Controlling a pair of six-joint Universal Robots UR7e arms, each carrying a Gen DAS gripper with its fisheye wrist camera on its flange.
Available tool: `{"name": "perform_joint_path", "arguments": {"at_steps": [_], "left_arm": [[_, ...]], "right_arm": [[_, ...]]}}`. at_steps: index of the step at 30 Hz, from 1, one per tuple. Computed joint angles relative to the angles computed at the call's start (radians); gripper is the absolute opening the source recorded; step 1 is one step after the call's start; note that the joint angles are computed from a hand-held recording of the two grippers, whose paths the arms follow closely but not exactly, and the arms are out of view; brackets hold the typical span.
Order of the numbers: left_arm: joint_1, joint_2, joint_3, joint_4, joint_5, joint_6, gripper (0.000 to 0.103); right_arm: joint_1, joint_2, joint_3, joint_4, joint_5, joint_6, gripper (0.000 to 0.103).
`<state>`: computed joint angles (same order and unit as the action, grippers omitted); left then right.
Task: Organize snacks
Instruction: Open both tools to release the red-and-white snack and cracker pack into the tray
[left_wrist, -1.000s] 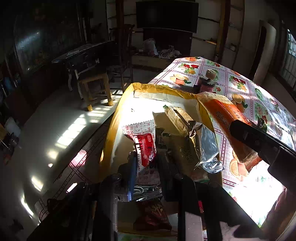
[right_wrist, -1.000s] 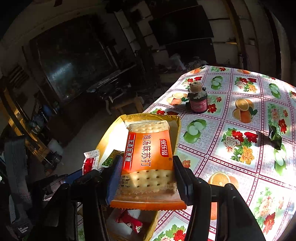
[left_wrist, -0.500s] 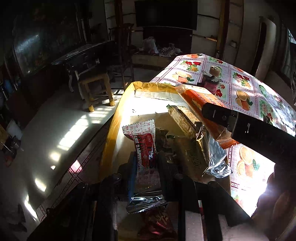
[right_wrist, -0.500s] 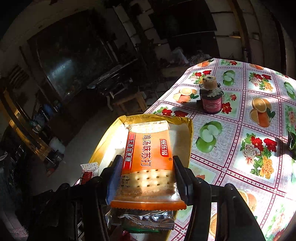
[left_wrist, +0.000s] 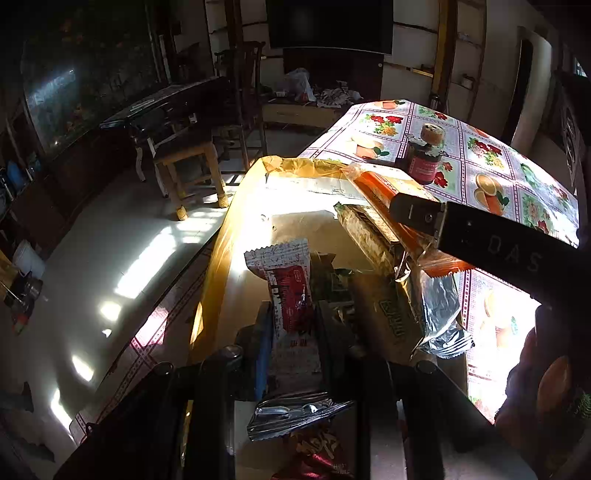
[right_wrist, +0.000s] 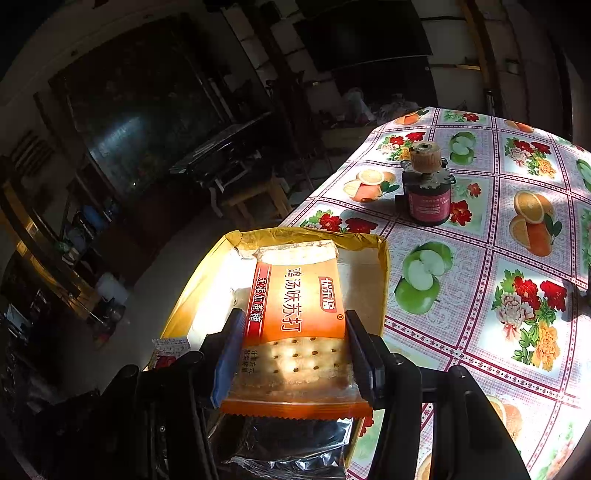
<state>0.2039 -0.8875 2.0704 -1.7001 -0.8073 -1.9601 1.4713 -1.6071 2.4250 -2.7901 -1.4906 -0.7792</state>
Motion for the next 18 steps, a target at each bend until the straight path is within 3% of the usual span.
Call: {"name": "perform_joint_path", "arguments": {"at_steps": [15,18], "left_arm": [[0.04,0.026,-0.016,-0.048,-0.002,0.086,0.022],[0.048,0.029,-0.021,-0.049,-0.01,0.099,0.03]], "right_arm": [[0.024,0.072,-0.037,-0.016,-0.056,0.02,0.058],[0.026,0.073,-0.041,-0.006,-0.061,0.025,0.058]]}}
